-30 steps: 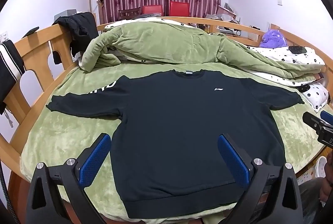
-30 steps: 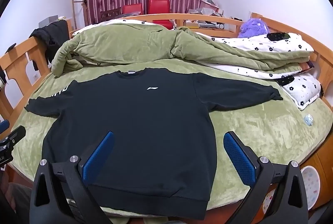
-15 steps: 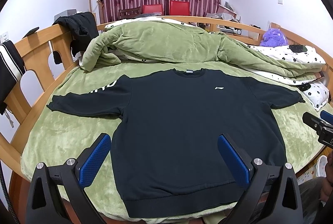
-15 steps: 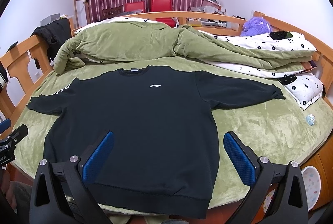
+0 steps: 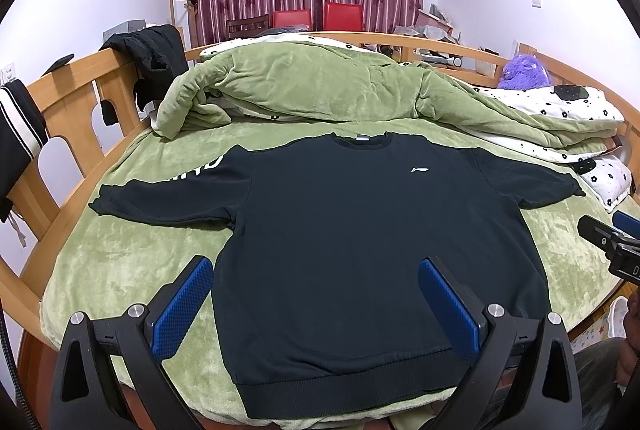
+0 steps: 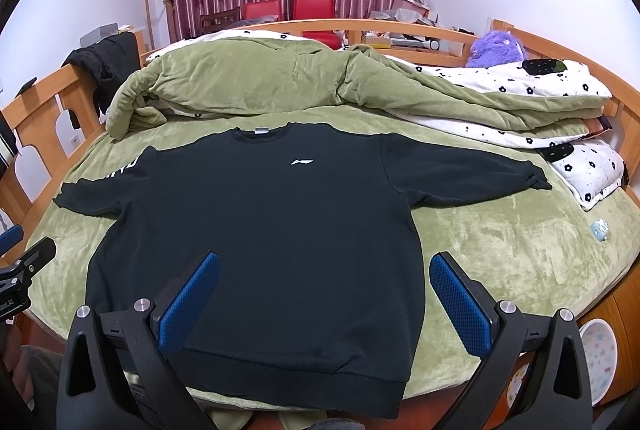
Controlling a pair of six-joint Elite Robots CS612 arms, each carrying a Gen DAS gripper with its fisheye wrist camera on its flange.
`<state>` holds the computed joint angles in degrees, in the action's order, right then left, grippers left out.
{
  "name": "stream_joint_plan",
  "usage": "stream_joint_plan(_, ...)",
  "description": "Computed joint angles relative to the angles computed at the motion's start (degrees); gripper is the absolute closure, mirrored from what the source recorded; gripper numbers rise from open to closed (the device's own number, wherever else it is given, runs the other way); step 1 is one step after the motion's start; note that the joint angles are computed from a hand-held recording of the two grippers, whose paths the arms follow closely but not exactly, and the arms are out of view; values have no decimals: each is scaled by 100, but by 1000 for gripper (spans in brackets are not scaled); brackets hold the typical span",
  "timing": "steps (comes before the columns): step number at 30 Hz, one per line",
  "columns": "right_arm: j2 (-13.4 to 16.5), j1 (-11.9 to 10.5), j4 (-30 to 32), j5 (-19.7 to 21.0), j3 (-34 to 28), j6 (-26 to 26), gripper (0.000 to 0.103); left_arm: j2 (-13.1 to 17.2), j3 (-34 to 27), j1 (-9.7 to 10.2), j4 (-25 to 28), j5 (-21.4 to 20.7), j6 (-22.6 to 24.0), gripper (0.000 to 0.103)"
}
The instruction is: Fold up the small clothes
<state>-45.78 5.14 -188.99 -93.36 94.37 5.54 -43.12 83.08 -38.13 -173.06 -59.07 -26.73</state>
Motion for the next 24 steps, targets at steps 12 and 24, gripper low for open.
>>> stream_joint_plan(12, 26, 23, 100, -14, -78, -47, 0, 9, -18, 18, 3, -89, -17, 0)
stream_joint_plan(24, 39, 29, 113, 38, -86, -27, 0, 5, -10, 23, 11, -100, -19, 0)
